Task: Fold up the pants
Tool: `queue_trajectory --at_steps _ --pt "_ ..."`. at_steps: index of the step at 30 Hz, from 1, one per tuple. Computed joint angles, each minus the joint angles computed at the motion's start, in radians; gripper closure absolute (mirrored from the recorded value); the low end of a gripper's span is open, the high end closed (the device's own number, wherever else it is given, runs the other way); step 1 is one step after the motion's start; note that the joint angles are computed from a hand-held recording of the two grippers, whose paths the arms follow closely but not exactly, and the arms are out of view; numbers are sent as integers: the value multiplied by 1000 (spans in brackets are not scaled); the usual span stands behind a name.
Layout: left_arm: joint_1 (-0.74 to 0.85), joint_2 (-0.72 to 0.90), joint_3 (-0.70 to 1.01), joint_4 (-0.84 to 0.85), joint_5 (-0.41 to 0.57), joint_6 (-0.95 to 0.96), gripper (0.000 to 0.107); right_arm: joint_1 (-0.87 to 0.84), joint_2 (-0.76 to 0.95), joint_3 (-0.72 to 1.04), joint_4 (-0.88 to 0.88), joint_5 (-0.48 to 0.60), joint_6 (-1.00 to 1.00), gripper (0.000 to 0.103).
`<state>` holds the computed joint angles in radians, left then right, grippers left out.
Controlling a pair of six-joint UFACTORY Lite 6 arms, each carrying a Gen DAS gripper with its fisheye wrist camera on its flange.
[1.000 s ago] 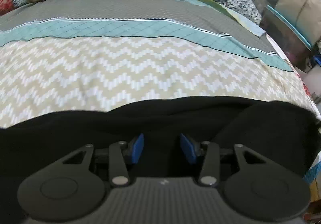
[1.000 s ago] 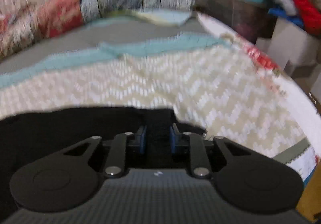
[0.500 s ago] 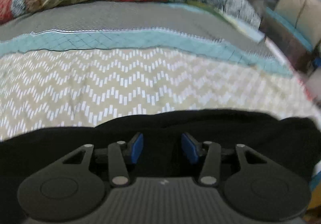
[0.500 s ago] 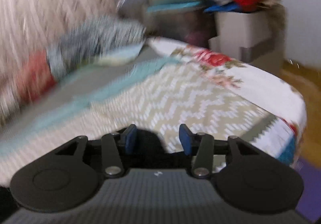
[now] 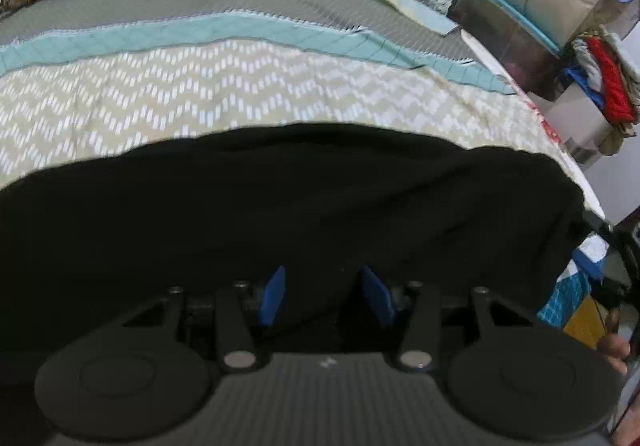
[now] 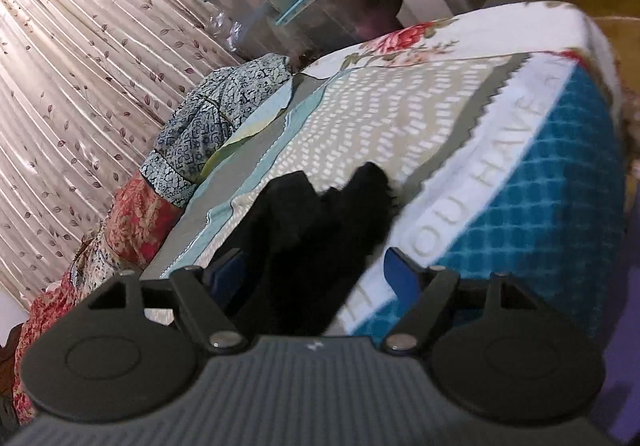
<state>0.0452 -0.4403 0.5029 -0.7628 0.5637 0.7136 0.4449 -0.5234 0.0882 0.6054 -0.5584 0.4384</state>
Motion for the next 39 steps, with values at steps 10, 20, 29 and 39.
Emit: queue_trajectory --at_steps 10,20,29,39 --pt "71 36 50 -57 67 41 63 147 135 189 362 4 -386 87" --pt "418 119 197 -236 442 172 56 673 544 707 878 -257 -1433 84" --pt "430 171 152 -182 419 186 55 863 858 923 1063 -215 -1867 40" --pt "206 278 211 -221 274 91 57 755 551 681 957 -149 -1680 41"
